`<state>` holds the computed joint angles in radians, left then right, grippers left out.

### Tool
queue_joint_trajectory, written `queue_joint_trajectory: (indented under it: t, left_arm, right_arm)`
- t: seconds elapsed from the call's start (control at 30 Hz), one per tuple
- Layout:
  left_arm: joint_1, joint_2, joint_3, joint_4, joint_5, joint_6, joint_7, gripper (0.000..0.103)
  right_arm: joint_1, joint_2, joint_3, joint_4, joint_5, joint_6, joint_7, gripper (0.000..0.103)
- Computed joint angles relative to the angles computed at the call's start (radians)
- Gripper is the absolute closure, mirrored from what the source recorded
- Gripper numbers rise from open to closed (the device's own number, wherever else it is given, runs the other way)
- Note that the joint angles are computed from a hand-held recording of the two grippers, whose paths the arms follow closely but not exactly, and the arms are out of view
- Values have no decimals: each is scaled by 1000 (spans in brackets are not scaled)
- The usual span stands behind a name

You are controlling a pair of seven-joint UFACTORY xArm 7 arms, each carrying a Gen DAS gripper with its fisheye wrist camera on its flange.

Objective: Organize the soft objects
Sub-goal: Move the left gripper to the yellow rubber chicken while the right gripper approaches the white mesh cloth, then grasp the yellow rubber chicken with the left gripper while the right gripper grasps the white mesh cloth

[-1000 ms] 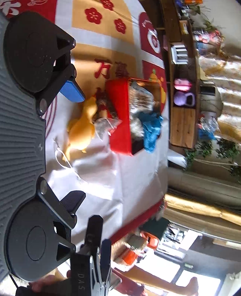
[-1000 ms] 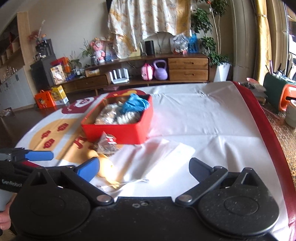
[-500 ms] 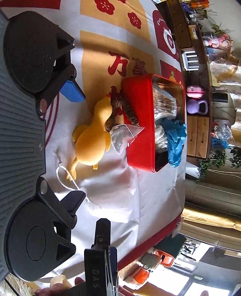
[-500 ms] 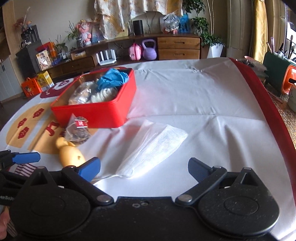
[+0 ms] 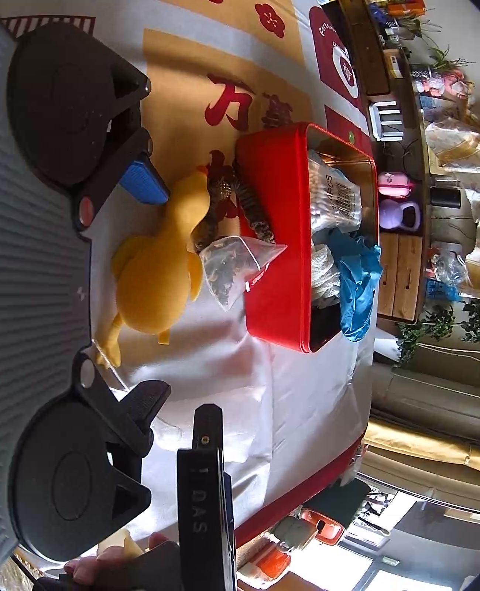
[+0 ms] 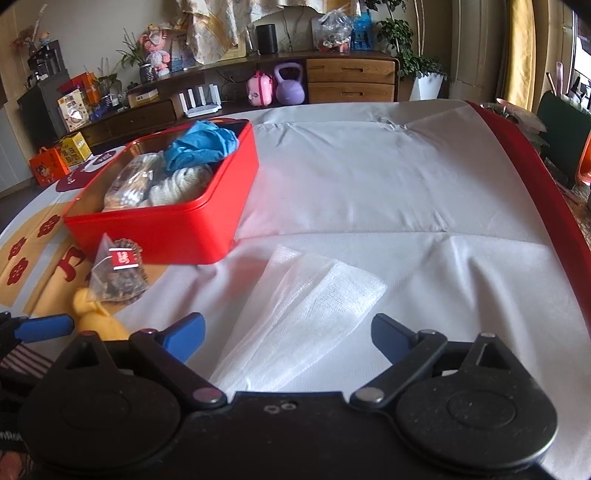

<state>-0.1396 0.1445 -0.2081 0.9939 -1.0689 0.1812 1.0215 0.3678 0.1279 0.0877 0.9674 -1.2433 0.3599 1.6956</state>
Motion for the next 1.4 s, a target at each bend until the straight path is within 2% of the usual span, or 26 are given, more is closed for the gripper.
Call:
queue_joint_trajectory:
  t: [0.2, 0.33, 0.4, 0.47, 0.53, 0.6, 0.7, 0.73, 0.77, 0.93, 1.2, 1.4]
  left_arm:
    - [4, 22, -17, 19, -20, -26, 24, 2]
    - [6, 25, -27, 22, -26, -48, 40, 9]
    - [10, 25, -32, 23, -28, -53, 49, 14]
    - [4, 24, -27, 19, -7, -68, 30, 25]
    - [1, 24, -25, 13, 36, -86, -4, 33]
    - [15, 19, -37, 9, 32, -85, 6, 37]
    - [30, 12, -50, 3, 12, -82, 37, 49]
    - [37, 7, -53, 4, -9, -63, 60, 59]
    - [38, 3, -48, 5, -17, -41, 70, 63]
    - [22, -14, -23, -4, -73, -25, 127, 69]
    - [1, -62, 35, -37, -117, 21, 160, 70]
    - [-7, -112, 79, -73, -121, 45, 144, 70]
  right_arm:
    - [7, 36, -8, 20, 74, 11, -34, 27]
    - [22, 38, -19, 23, 45, 15, -6, 32]
    - [25, 35, -19, 23, 41, 23, -1, 43]
    - [25, 33, -16, 23, 48, 28, -8, 47]
    - [24, 31, -16, 22, 50, 22, -7, 55]
    - [25, 29, -15, 19, 46, 20, 1, 63]
    - [30, 24, -10, 15, 40, 27, 8, 72]
    - [31, 21, -8, 12, 39, 29, 10, 72]
    - [32, 17, -5, 10, 39, 32, 11, 74]
    - [32, -14, 9, -14, 37, 41, 22, 82]
    - [12, -96, 46, -74, 11, 14, 67, 93]
    - [-8, -170, 87, -111, 32, -4, 51, 94]
